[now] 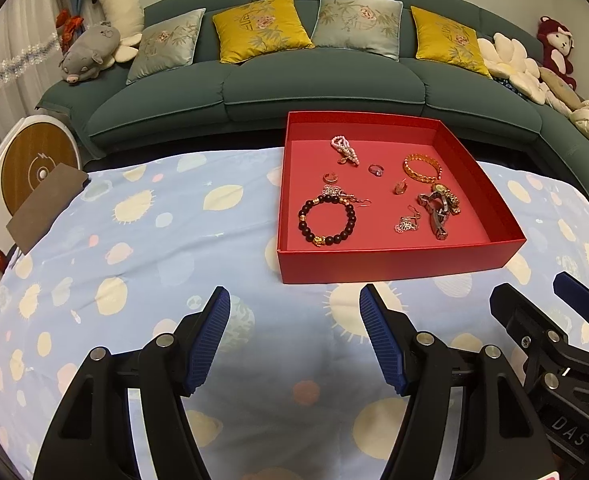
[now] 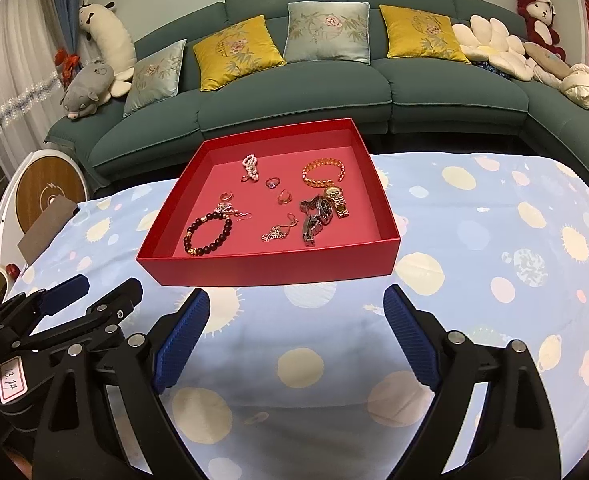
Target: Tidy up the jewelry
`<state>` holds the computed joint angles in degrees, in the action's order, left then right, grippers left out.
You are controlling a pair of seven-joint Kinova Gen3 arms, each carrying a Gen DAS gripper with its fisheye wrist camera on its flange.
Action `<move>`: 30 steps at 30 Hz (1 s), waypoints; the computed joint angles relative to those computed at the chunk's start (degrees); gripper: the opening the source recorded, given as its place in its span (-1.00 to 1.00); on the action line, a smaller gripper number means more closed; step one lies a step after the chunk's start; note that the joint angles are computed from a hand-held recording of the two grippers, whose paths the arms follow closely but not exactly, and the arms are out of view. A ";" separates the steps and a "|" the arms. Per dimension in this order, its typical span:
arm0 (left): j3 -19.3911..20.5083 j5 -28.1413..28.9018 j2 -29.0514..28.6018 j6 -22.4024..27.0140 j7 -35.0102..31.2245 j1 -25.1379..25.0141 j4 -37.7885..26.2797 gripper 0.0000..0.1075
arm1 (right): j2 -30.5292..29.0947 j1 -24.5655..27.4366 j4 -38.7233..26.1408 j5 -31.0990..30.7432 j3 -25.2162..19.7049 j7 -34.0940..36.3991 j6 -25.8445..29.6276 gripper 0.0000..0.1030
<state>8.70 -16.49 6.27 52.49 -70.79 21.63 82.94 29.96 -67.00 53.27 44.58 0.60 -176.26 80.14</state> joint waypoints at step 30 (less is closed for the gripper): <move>-0.06 -3.37 -0.19 0.35 4.45 0.64 0.40 0.54 | 1.27 -1.80 -1.57 2.22 1.03 0.72 2.96 0.85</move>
